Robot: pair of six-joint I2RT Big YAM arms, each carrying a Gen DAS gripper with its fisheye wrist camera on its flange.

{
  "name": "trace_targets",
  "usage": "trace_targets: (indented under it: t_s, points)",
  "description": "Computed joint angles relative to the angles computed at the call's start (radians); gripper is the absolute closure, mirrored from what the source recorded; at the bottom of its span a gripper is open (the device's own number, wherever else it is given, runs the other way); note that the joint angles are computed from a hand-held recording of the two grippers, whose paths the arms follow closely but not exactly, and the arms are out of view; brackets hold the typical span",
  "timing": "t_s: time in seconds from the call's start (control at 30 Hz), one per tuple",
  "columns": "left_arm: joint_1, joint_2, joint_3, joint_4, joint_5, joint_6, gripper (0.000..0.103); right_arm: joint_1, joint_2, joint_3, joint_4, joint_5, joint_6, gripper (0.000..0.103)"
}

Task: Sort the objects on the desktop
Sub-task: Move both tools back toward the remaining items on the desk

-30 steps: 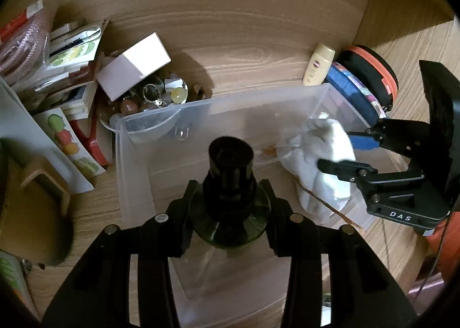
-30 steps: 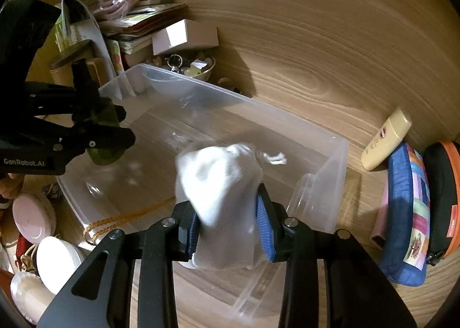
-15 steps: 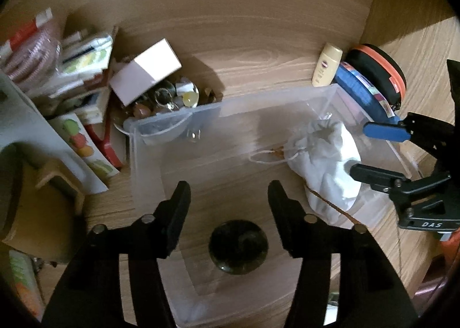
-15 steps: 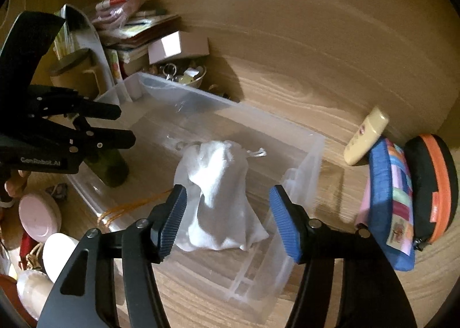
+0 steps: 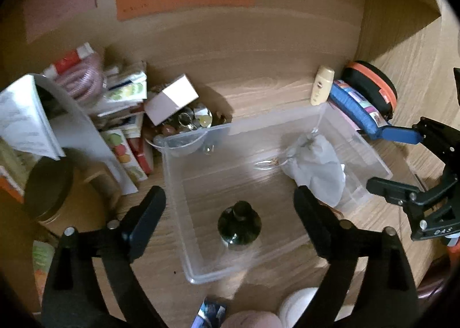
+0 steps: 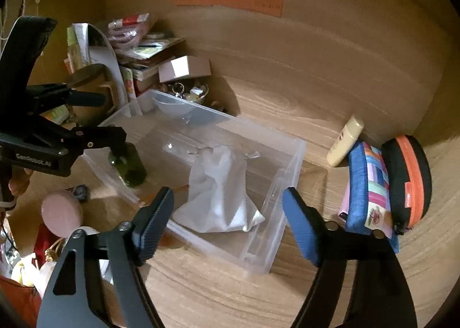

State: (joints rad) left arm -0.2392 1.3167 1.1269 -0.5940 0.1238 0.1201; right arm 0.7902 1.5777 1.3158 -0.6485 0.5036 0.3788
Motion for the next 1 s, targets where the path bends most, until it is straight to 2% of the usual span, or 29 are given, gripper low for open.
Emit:
trace_targets:
  t_s: [0.3, 0.5, 0.63, 0.8, 1.0]
  points:
    - [0.000, -0.141, -0.100, 0.049, -0.052, 0.008, 0.004, 0.071, -0.042, -0.037, 0.005, 0.059, 0.043, 0.021]
    - [-0.001, -0.221, -0.159, 0.052, -0.054, -0.007, 0.004, 0.121, -0.059, -0.061, 0.017, 0.093, 0.071, 0.021]
    - [0.013, -0.278, -0.201, 0.046, -0.030, -0.026, 0.003, 0.161, -0.074, -0.087, 0.036, 0.120, 0.097, 0.021]
    - [0.021, -0.346, -0.267, 0.043, -0.050, -0.036, 0.002, 0.212, -0.082, -0.116, 0.061, 0.135, 0.144, 0.021]
    - [0.015, -0.431, -0.366, 0.043, -0.109, -0.033, 0.002, 0.262, -0.073, -0.148, 0.098, 0.144, 0.198, 0.020]
